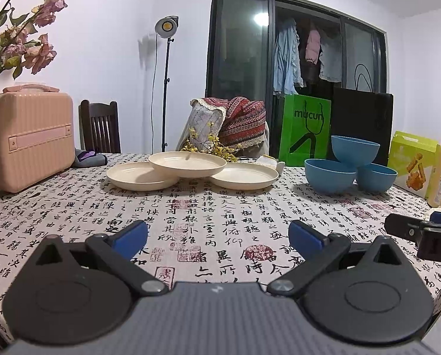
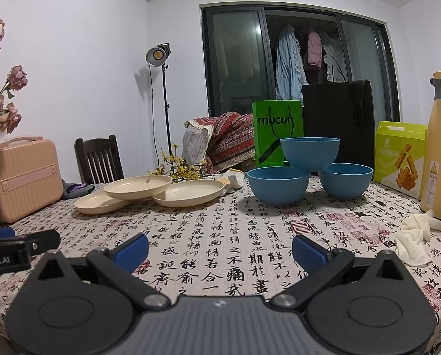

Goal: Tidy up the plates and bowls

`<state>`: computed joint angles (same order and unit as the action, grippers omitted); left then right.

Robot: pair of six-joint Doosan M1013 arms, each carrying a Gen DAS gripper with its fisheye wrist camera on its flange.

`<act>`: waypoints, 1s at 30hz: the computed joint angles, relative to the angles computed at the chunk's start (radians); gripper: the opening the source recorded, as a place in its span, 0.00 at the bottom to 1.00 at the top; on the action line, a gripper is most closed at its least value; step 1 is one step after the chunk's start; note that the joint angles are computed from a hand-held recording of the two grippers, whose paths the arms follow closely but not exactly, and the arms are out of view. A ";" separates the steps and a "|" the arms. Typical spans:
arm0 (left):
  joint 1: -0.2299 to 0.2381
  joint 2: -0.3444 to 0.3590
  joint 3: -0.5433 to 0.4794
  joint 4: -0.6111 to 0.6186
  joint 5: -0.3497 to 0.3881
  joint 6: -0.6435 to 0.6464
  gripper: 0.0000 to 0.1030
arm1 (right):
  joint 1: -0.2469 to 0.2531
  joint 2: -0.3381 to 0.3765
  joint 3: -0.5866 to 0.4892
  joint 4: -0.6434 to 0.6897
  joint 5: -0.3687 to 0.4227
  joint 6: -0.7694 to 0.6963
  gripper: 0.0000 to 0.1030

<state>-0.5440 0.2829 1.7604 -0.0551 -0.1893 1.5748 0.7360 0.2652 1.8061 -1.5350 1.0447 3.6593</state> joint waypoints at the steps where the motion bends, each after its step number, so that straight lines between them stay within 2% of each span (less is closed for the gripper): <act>1: 0.000 0.000 0.000 -0.001 0.000 0.001 1.00 | 0.000 0.000 0.000 0.000 0.000 0.000 1.00; 30: 0.001 -0.001 0.008 -0.009 -0.007 0.006 1.00 | -0.004 0.003 0.003 0.002 -0.006 -0.003 1.00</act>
